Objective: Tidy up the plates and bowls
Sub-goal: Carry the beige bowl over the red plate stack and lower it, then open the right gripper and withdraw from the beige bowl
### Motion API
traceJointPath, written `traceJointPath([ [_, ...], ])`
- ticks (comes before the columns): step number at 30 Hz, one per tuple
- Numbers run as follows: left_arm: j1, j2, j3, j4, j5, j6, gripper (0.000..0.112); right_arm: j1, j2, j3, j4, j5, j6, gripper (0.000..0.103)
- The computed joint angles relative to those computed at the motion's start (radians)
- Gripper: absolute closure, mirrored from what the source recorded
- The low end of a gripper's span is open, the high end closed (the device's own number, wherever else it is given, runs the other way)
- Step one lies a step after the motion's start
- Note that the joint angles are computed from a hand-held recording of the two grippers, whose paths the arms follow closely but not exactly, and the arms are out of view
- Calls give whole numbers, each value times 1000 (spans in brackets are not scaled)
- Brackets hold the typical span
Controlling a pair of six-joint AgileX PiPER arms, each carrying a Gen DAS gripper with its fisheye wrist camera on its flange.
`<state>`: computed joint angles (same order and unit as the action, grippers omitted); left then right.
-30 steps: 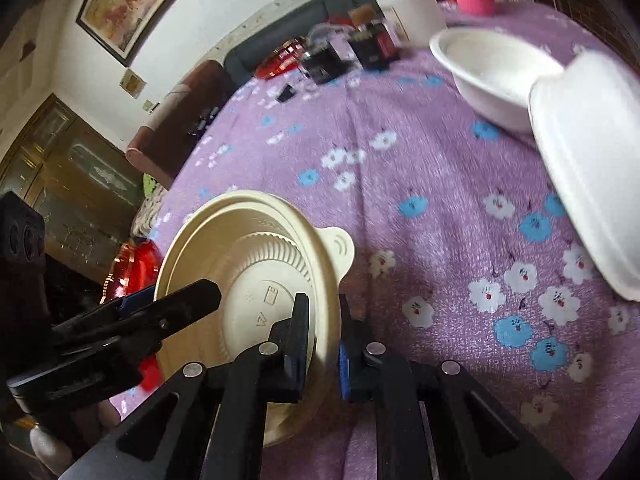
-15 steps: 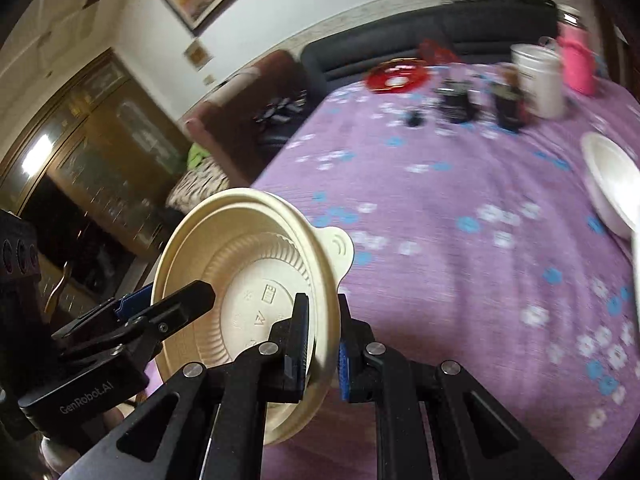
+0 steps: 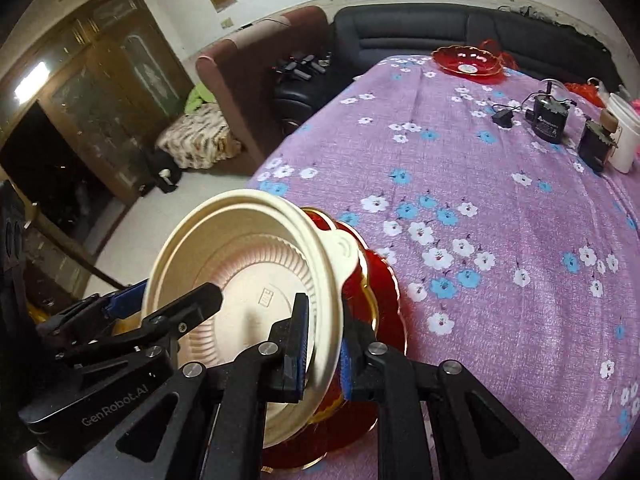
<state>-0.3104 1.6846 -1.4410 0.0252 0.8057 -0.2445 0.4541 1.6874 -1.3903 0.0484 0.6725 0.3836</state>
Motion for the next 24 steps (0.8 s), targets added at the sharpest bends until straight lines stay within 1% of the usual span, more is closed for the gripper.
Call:
traceJointPath([
  [2,-1,-4,8,-2,-18,12,52,12,12,-6,-62,-6,46,87],
  [4,-12,-22,29,47,-45,-13,52,37,23,-13,-148,-10,103,86],
  [6,-19,-41,48,83,-63,-41,52,63,27,-13,-226,-15,151,83],
  [8,-32,-53,58,152,-76,-96,52,83,30,-9,-297,-25,194,78],
  [10,-56,-67,71,262,-76,-179,52,101,13,25,-380,-64,265,71],
  [11,-63,-82,82,301,-75,-208,52,100,7,35,-400,-80,287,65],
  [12,-63,-100,97,321,-80,-223,52,101,-10,61,-433,-111,332,61],
  [13,-59,-133,127,339,-95,-241,52,102,-29,90,-474,-141,387,55],
  [15,-37,-199,182,332,-125,-243,50,106,-71,146,-586,-192,523,49],
  [16,-14,-243,218,300,-145,-221,44,105,-95,177,-649,-216,601,45],
  [17,11,-286,252,269,-162,-200,40,104,-109,191,-678,-229,639,44],
  [18,38,-343,297,243,-183,-189,38,99,-135,224,-735,-254,710,44],
  [20,70,-412,347,212,-197,-177,35,96,-166,261,-833,-263,825,41],
  [24,154,-534,418,119,-202,-135,31,73,-215,324,-929,-261,969,37],
])
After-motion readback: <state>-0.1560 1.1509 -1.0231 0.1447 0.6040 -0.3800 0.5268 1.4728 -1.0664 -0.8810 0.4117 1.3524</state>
